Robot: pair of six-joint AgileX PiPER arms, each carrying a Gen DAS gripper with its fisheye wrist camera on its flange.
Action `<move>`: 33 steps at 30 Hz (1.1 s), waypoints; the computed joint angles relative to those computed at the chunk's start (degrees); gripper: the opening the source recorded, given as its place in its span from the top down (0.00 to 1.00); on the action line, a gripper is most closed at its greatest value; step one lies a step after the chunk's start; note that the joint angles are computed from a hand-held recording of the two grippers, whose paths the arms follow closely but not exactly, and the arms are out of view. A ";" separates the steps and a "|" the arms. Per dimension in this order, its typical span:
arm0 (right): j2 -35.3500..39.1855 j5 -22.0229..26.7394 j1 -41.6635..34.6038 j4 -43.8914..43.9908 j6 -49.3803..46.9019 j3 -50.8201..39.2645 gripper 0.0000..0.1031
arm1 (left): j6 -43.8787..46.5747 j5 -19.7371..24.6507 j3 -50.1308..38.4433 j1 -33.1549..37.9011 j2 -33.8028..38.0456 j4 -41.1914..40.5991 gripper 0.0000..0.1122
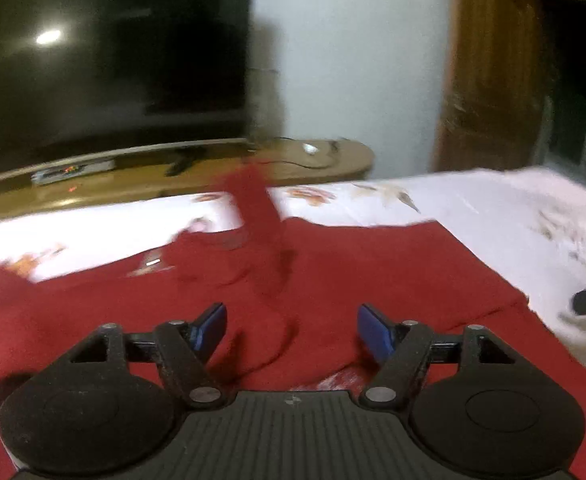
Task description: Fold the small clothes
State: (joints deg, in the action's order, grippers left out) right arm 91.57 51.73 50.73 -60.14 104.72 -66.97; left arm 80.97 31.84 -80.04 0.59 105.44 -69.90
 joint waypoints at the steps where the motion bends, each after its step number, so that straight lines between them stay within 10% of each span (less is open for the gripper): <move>1: 1.01 -1.26 -0.49 -0.13 -0.30 -1.15 0.47 | 2.37 1.06 2.59 2.72 -1.70 -3.83 0.36; 7: 11.27 -8.56 -2.94 2.21 -7.96 -14.40 0.47 | -1.35 -4.11 7.25 14.66 -3.29 -1.89 0.58; 11: 19.70 -14.56 -6.06 9.93 -15.12 -26.13 0.47 | -13.37 -2.34 -0.11 19.58 2.59 9.82 0.59; 19: 29.35 -20.57 -11.60 20.18 -11.95 -37.12 0.48 | -10.88 4.61 -6.80 22.70 9.06 6.33 0.59; 23: 31.64 -24.01 -13.24 20.45 -5.20 -37.66 0.65 | -12.37 4.56 -9.64 21.49 11.48 6.21 0.63; 25: 33.04 -21.96 -13.41 20.52 -4.28 -39.70 0.94 | -12.64 5.76 -9.46 22.14 10.89 6.71 0.71; 33: 30.18 -11.20 -8.80 4.67 -8.49 -42.45 0.95 | -9.94 6.03 -9.64 21.60 10.88 7.33 0.79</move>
State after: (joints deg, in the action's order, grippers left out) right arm 121.75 40.54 41.94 -55.47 96.23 -109.42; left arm 71.04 37.88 -89.69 22.20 116.31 -62.58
